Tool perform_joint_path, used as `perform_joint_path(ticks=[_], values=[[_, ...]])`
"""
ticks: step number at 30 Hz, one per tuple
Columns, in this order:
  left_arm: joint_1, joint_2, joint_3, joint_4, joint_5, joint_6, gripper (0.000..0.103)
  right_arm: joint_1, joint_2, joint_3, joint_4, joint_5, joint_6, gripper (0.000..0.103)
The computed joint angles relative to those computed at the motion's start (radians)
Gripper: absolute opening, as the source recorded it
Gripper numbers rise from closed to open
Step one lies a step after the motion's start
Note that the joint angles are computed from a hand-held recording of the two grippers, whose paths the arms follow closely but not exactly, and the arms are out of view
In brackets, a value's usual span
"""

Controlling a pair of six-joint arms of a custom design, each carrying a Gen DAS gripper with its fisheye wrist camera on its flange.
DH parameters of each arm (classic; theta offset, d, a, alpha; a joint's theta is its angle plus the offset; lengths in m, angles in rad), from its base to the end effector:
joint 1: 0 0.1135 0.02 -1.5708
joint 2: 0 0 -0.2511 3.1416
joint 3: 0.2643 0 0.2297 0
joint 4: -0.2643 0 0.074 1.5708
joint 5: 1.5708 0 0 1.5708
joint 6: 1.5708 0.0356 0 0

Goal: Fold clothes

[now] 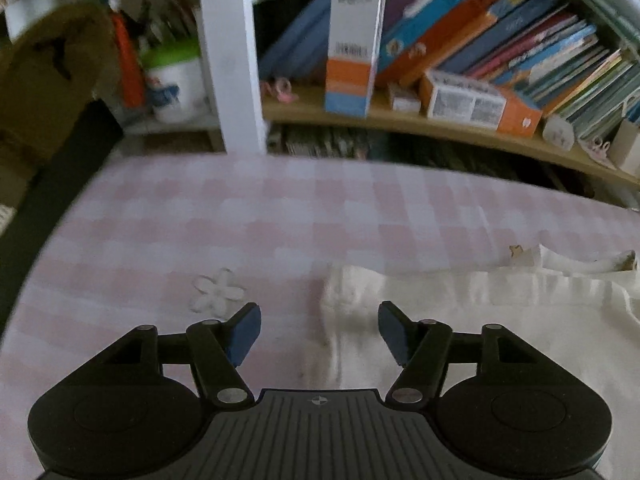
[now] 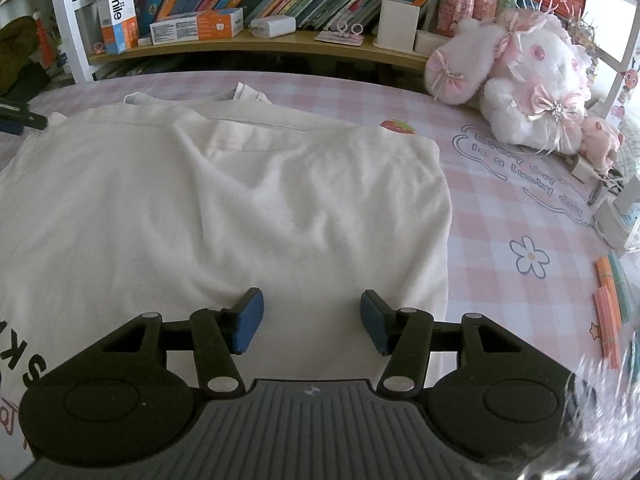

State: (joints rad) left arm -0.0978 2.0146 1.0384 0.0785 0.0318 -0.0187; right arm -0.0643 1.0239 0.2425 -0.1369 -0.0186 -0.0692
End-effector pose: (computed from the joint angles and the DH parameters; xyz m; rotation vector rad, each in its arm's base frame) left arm 0.3682 -0.0373 0.1045 0.1114 2.4675 -0.0895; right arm 0.1553 -0.0093 0.1273 -0.0139 2.4891 -0.0331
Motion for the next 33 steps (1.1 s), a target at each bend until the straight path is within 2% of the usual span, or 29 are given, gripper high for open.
perform_joint_path(ticks=[2,3,6,9,11,14,16,18,20,23,26,28,29,31,32,33], values=[[0.001,0.009,-0.013,0.028,0.009,-0.009,0.002,0.002,-0.002,-0.001,0.001,0.002,0.003,0.052],[0.003,0.009,-0.022,0.042,0.006,-0.022,0.000,0.002,-0.003,-0.003,0.002,0.003,0.006,0.052],[0.005,0.024,-0.010,0.037,-0.070,-0.060,0.000,0.008,-0.009,-0.009,0.007,0.009,0.014,0.053],[0.004,0.024,0.036,-0.036,-0.071,0.021,0.006,0.010,-0.007,-0.011,0.013,0.010,0.013,0.053],[0.001,-0.018,-0.013,0.012,-0.083,0.068,0.007,0.005,-0.004,-0.013,0.018,0.004,0.008,0.054],[-0.013,-0.116,-0.116,0.063,-0.072,0.071,0.008,-0.004,0.006,-0.002,0.012,-0.005,0.006,0.054],[-0.040,-0.204,-0.214,0.095,-0.035,0.069,0.010,-0.046,0.032,0.037,-0.023,-0.063,-0.003,0.057],[-0.071,-0.294,-0.304,0.119,-0.002,0.063,0.020,-0.180,0.072,0.089,-0.033,-0.223,-0.036,0.058],[-0.121,-0.378,-0.387,0.129,0.000,0.058,0.033,-0.271,0.154,0.162,0.007,-0.260,-0.036,0.059],[-0.228,-0.458,-0.478,0.121,-0.080,0.023,0.033,-0.314,0.333,0.290,0.083,-0.195,-0.036,0.058],[-0.305,-0.508,-0.533,0.098,-0.123,-0.080,0.034,-0.372,0.546,0.452,0.102,-0.198,-0.024,0.056],[-0.341,-0.522,-0.557,0.092,-0.149,-0.134,0.039,-0.390,0.648,0.539,0.076,-0.201,-0.022,0.051],[-0.350,-0.521,-0.564,0.089,-0.160,-0.147,0.042,-0.395,0.684,0.569,0.063,-0.204,-0.024,0.045],[-0.361,-0.512,-0.573,0.079,-0.176,-0.165,0.043,-0.406,0.710,0.584,0.070,-0.241,-0.041,0.039],[-0.363,-0.507,-0.571,0.063,-0.180,-0.174,0.043,-0.411,0.716,0.591,0.064,-0.263,-0.055,0.025],[-0.363,-0.502,-0.568,0.047,-0.182,-0.182,0.043,-0.419,0.720,0.609,0.031,-0.302,-0.076,0.003]])
